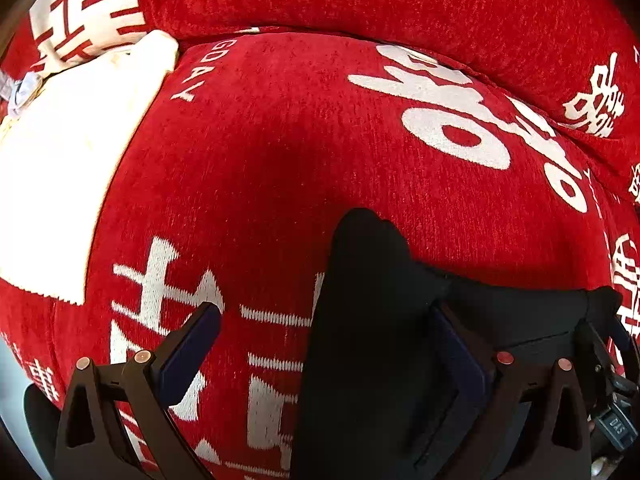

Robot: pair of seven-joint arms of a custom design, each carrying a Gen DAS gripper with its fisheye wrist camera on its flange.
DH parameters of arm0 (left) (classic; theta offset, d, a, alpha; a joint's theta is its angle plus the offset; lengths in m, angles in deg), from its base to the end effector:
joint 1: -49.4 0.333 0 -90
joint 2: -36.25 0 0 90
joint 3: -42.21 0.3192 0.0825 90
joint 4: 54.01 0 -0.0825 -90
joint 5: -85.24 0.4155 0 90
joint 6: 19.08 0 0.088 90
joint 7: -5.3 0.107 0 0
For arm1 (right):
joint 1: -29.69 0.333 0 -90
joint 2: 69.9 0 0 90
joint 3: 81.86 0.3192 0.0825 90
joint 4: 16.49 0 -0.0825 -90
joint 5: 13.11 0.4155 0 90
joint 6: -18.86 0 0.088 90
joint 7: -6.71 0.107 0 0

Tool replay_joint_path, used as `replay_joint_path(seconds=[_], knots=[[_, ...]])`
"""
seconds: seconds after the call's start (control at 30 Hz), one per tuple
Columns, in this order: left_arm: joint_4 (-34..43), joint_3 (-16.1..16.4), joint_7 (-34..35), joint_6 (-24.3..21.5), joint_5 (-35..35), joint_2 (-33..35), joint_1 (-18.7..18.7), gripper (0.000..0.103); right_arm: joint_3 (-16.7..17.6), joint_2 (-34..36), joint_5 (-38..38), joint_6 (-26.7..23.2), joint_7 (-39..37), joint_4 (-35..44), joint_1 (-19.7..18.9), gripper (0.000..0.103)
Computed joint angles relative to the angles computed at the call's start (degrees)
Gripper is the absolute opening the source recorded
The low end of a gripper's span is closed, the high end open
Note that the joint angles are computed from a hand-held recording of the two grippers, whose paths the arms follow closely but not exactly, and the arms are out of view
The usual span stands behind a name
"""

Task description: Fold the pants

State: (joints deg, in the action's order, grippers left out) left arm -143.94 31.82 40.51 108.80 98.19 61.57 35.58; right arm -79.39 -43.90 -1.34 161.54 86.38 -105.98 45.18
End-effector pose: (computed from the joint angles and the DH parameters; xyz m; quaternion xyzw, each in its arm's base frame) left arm 0.6768 -0.2772 0.4031 -0.8377 0.5308 -0.1079 0.0697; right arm 0.7169 0.2260 0.4246 -0.7938 0.5545 -0.0874 0.2339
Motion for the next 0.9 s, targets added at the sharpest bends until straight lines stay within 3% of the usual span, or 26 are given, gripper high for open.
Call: replay_joint_path(seconds=[0.07, 0.23, 0.3, 0.4, 0.57, 0.7, 0.9], knots=[[-1.2, -0.3, 0.8, 0.7, -0.7, -1.5, 0.6, 0.103, 0.2, -1.6, 0.7, 1.1, -0.2, -1.5, -0.2, 0.103], [-13.6, -0.9, -0.3, 7.3, -0.8, -11.7, 1.1, 0.103, -1.3, -15.2, -5.4, 15.0, 1.8, -19.1, 2.3, 0.103], [-19.9, -2.1, 1.6, 11.1, -2.4, -15.8, 1.2, 0.103, -1.2, -20.3, -7.9, 16.6, 3.0, -25.3, 2.6, 0.103], [-25.1, -2.8, 0.9, 13.3, -1.3, -19.2, 0.0, 0.103, 0.1, -26.3, -8.4, 18.6, 3.6, -32.8, 2.0, 0.103], [-29.0, -3.0, -5.5, 15.6, 6.7, -21.8, -2.0, 0.103, 2.4, -30.7, -7.9, 20.7, 3.9, -38.9, 1.9, 0.103], [-29.8, -3.2, -7.9, 15.9, 9.5, -22.0, -2.5, 0.103, 1.8, -28.7, 3.2, 16.8, -4.8, -37.7, 4.0, 0.103], [-30.6, -3.2, -9.7, 16.6, 11.0, -22.0, -2.6, 0.103, 3.0, -27.9, -3.6, 16.8, 0.4, -38.0, 3.1, 0.103]])
